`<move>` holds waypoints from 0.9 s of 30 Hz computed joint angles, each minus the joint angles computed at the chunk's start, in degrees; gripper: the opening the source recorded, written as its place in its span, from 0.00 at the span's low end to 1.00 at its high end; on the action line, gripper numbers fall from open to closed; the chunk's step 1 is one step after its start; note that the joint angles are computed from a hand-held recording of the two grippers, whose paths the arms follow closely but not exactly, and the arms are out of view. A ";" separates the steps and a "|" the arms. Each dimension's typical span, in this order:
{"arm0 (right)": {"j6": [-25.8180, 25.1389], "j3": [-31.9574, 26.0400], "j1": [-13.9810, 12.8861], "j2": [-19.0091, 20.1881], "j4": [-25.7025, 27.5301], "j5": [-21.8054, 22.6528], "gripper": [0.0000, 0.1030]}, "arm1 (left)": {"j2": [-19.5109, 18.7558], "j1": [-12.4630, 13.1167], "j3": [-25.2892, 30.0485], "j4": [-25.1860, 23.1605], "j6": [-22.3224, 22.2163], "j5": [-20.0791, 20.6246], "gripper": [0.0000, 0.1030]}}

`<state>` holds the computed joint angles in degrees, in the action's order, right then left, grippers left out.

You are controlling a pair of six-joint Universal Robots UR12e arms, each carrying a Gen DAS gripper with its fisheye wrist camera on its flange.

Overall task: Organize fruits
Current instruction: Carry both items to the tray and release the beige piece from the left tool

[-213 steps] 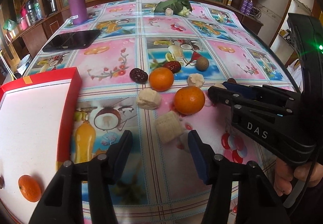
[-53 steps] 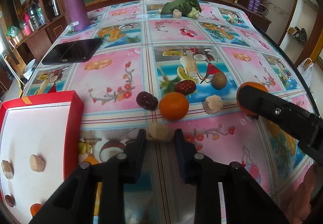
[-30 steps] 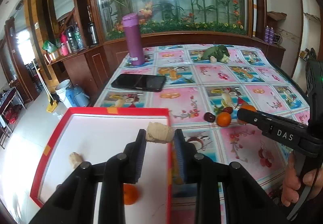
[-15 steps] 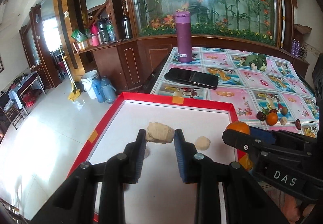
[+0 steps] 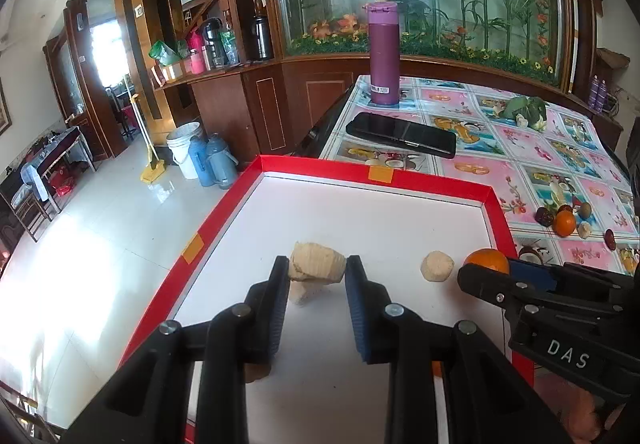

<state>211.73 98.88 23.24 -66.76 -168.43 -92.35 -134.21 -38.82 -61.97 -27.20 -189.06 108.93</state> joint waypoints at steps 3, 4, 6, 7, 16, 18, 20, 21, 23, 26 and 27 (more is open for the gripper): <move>-0.21 -0.13 0.03 0.19 0.65 0.25 0.32 | -0.25 0.05 0.26 -1.05 -0.41 0.28 0.30; -0.29 -0.21 0.02 0.25 0.96 0.35 0.32 | -0.33 0.07 0.35 -1.41 -0.53 0.35 0.30; -0.36 -0.26 -0.02 0.30 1.33 0.56 0.32 | -0.49 0.12 0.57 -2.05 -0.72 0.39 0.30; -0.48 -0.24 0.03 0.30 1.35 0.22 0.32 | -0.54 0.15 0.63 -2.42 -0.85 0.33 0.30; -2.32 -0.45 0.34 0.35 2.05 -0.66 0.33 | -0.89 0.35 1.33 -6.86 -2.51 -0.87 0.30; -2.34 -0.25 0.26 0.29 1.61 -0.36 0.33 | -0.89 0.42 1.31 -7.60 -3.01 -0.93 0.30; -2.49 -0.17 0.16 0.30 1.33 0.00 0.33 | -0.69 0.49 1.02 -7.83 -3.13 -1.35 0.30; -2.62 -0.04 0.09 0.25 1.13 0.34 0.33 | -0.65 0.48 1.04 -8.14 -3.28 -1.34 0.31; -2.59 0.23 -0.03 0.14 0.63 1.08 0.33 | -0.65 0.38 1.11 -8.58 -3.41 -0.94 0.33; -2.51 0.59 -0.34 0.06 -0.16 2.48 0.34 | -0.64 0.37 1.23 -9.10 -4.16 -0.28 0.49; -2.30 0.71 -0.47 0.04 -0.55 3.13 0.35 | -0.55 0.38 1.10 -9.01 -4.31 -0.14 0.50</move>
<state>209.43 99.59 22.76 -66.73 -168.98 -89.22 -134.76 -38.45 -60.87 -36.21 -193.37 108.79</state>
